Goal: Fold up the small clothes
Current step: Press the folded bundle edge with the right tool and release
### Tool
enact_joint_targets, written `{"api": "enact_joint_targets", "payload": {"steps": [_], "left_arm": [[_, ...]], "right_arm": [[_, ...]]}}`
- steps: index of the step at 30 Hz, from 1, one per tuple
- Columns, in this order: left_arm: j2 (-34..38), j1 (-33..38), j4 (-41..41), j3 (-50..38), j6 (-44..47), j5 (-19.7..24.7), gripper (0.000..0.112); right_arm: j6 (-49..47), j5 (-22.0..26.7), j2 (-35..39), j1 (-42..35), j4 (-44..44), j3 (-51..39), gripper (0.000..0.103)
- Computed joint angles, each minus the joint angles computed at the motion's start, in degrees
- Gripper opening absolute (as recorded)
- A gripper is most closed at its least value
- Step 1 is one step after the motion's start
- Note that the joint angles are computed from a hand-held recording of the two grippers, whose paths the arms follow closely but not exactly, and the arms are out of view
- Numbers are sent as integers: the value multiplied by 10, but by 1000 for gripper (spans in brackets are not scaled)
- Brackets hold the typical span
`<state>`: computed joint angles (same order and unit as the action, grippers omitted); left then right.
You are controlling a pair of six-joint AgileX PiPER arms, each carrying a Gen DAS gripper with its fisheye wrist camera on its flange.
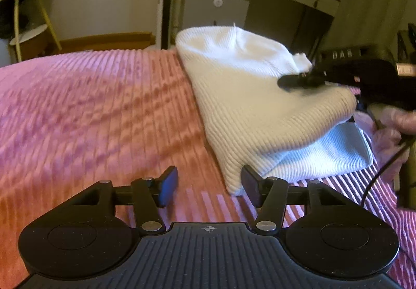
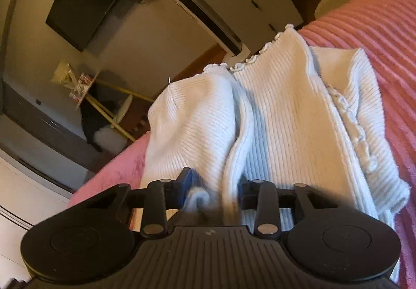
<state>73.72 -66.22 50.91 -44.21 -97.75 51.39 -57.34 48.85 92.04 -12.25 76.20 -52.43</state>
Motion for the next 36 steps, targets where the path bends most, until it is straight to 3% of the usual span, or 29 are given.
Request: {"api": "enact_joint_targets", "payload": {"steps": [2, 3, 4, 7, 13, 17, 18, 20, 24, 26, 30, 31, 33, 36], "left_arm": [[15, 0, -9, -12, 19, -3, 60], [22, -1, -13, -18, 26, -4, 60], [30, -3, -17, -26, 33, -1, 60], [55, -14, -20, -51, 36, 23, 60], [63, -13, -35, -75, 55, 20, 60], [70, -6, -48, -83, 79, 7, 60], [72, -6, -53, -85, 83, 10, 60], [65, -10, -55, -80, 85, 10, 61], [47, -16, -56, -65, 92, 15, 61], [40, -16, -57, -59, 91, 14, 62], [39, -5, -68, -65, 94, 7, 64], [38, -2, -70, -64, 99, 7, 64], [34, 1, -74, -69, 113, 10, 64], [13, -4, -70, -82, 117, 28, 66]], "right_arm": [[18, 28, 17, 0, -14, -25, 47], [21, 21, 14, 8, -26, -29, 39], [16, 5, 1, 19, -37, -27, 20], [-8, -43, -64, 47, -61, -11, 19], [-149, -139, -192, 46, -20, 52, 19], [-132, -199, -182, 43, -86, 72, 21], [-103, -208, -165, 45, -125, 72, 27], [-103, -185, -142, 15, -135, 78, 32], [-133, 33, -108, -137, -44, 80, 48], [-133, 85, -99, -168, -51, 76, 49], [-112, 102, -86, -167, -63, 63, 50], [-109, 103, -78, -167, -67, 53, 38], [-114, 71, -91, -137, -74, 58, 23], [-147, -8, -150, -97, -75, 79, 20]]}}
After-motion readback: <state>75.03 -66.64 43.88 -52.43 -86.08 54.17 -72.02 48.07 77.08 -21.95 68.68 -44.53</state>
